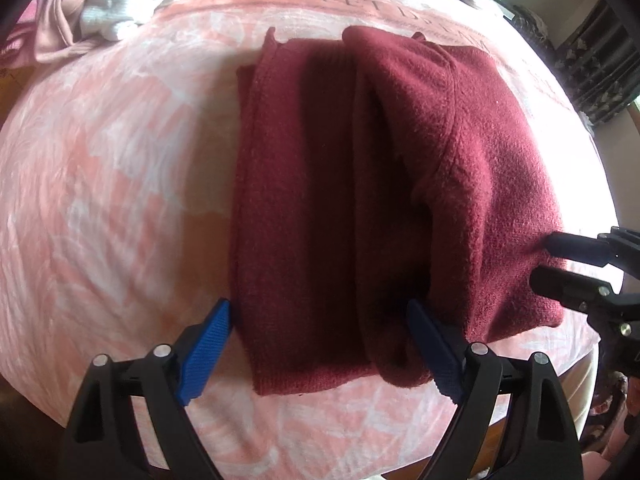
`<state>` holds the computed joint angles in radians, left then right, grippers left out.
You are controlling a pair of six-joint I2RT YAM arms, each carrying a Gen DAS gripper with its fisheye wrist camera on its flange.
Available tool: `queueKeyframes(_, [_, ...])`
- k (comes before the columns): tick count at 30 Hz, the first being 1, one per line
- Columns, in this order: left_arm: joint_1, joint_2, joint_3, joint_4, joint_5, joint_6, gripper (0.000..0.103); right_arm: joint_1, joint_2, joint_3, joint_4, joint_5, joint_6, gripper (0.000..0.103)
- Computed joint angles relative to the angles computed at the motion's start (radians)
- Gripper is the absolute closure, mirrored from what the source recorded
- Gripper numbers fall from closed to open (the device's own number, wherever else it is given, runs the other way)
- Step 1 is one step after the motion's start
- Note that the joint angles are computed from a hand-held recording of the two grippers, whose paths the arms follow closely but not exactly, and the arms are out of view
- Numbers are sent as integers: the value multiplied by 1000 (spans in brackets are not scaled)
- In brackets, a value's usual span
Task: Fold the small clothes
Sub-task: 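Lay the folded bottom down on the sweater and open both tools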
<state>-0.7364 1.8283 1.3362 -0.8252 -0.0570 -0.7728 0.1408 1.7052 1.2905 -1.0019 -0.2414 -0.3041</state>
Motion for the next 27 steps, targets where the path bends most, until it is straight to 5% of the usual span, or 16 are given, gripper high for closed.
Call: queueKeyframes(27, [63, -213, -251, 250, 161, -87, 15, -68, 108, 57, 51, 37, 3, 41])
